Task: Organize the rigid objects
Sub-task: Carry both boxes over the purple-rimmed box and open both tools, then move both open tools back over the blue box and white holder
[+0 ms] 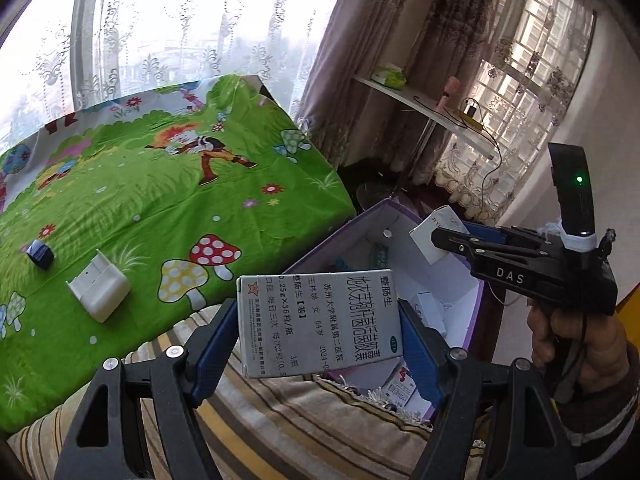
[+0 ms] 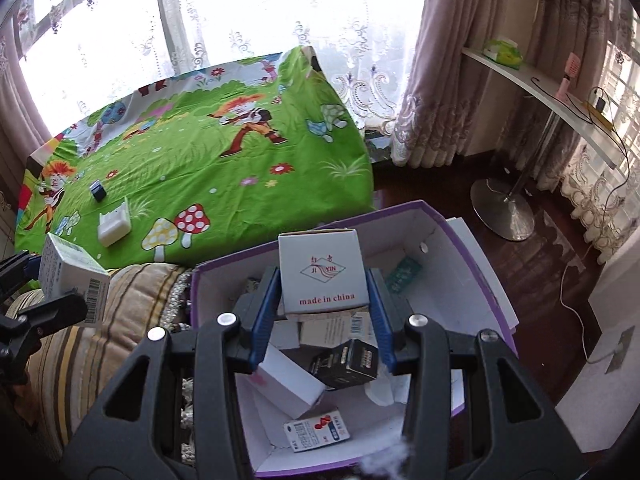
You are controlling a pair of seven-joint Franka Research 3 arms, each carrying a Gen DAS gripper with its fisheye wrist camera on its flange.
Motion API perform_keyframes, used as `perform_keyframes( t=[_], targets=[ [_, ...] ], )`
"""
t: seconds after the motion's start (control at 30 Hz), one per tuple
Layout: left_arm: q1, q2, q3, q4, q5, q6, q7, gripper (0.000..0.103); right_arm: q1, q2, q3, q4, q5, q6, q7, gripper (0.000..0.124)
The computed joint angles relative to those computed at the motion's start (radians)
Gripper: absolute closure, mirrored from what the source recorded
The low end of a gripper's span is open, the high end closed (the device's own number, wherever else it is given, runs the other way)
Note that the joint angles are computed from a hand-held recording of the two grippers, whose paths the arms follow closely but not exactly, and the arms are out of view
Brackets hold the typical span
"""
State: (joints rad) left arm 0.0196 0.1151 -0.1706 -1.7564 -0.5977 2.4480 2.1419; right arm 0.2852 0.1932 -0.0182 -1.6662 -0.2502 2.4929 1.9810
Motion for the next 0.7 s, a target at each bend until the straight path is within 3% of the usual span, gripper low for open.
perform_keyframes(
  t=[0.33, 0.4, 0.5, 0.7],
  targets=[
    [-0.046, 0.032, -0.030, 0.041, 0.064, -0.024, 0.029, 0.021, -0.045, -0.063, -0.018, -0.085, -0.069, 0.007, 0.105, 0.076],
    [-0.049, 0.038, -0.030, 0.045, 0.088, -0.022, 0.007, 0.019, -0.050, -0.060, -0.015, -0.082, -0.069, 0.003, 0.113, 0.070],
    [-0.045, 0.049, -0.030, 0.056, 0.103, -0.033, -0.018, 0.019, -0.055, -0.055, -0.008, -0.082, -0.054, 0.010, 0.107, 0.063],
    [-0.026, 0.056, -0.026, 0.064, 0.114, -0.034, -0.052, 0.019, -0.045, -0.040, 0.003, -0.066, -0.025, 0.011, 0.066, 0.063]
  ],
)
